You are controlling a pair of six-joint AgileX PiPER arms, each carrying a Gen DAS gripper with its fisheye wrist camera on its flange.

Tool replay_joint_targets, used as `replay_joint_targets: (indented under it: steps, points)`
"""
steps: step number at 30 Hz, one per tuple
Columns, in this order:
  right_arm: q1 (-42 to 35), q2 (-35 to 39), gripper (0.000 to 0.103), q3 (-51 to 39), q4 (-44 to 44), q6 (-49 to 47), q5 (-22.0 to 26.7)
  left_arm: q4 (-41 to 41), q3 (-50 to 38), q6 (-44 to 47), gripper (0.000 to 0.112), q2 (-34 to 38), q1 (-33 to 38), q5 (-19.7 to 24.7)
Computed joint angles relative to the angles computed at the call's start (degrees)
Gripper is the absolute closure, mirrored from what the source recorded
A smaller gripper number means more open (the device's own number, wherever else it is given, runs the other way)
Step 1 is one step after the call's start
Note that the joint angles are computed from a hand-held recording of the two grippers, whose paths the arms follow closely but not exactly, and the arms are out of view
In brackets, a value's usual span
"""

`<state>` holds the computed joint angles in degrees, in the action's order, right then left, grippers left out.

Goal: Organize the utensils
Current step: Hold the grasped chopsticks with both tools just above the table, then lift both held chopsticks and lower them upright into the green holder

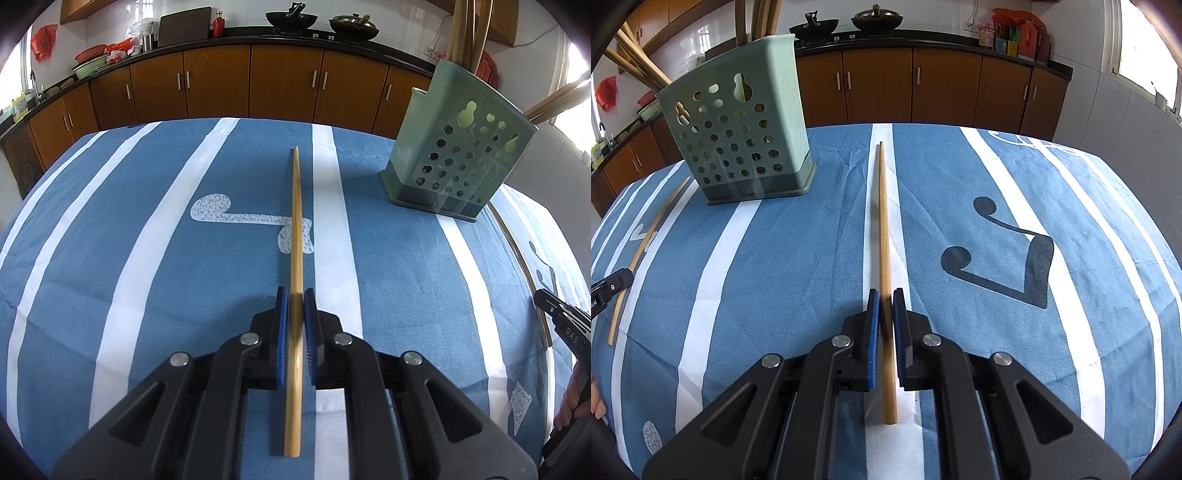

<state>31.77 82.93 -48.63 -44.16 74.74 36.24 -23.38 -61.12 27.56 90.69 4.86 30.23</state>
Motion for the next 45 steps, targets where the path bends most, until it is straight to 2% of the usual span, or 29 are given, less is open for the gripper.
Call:
replay_joint_targets:
  steps: [19,27,30,35,45]
  points:
    - [-0.3,-0.1,0.094,0.2,0.1,-0.1,-0.5,-0.3,0.2,0.7,0.098,-0.3,0.0,0.1]
    - [0.2,-2.3,0.095,2.6,0.4,0.6,-1.3,2.3,5.7,2.0,0.098,-5.3,-0.1,-0.6]
    - [0.2,-3.4,0.095,3.6,0.8,-0.3,-1.6,3.4,6.8,1.9,0.103,-6.5,-0.2,-0.7]
    - [1.3,-7.3,0.095,5.2,-1.4,2.1,-0.1,2.8,6.3,2.6,0.104,-8.4,1.3,2.1]
    - [4.3,-18.4,0.096,3.8,-8.9,5.5,7.1,-8.8,2.6,12.3,0.105,-17.3,6.2,7.2]
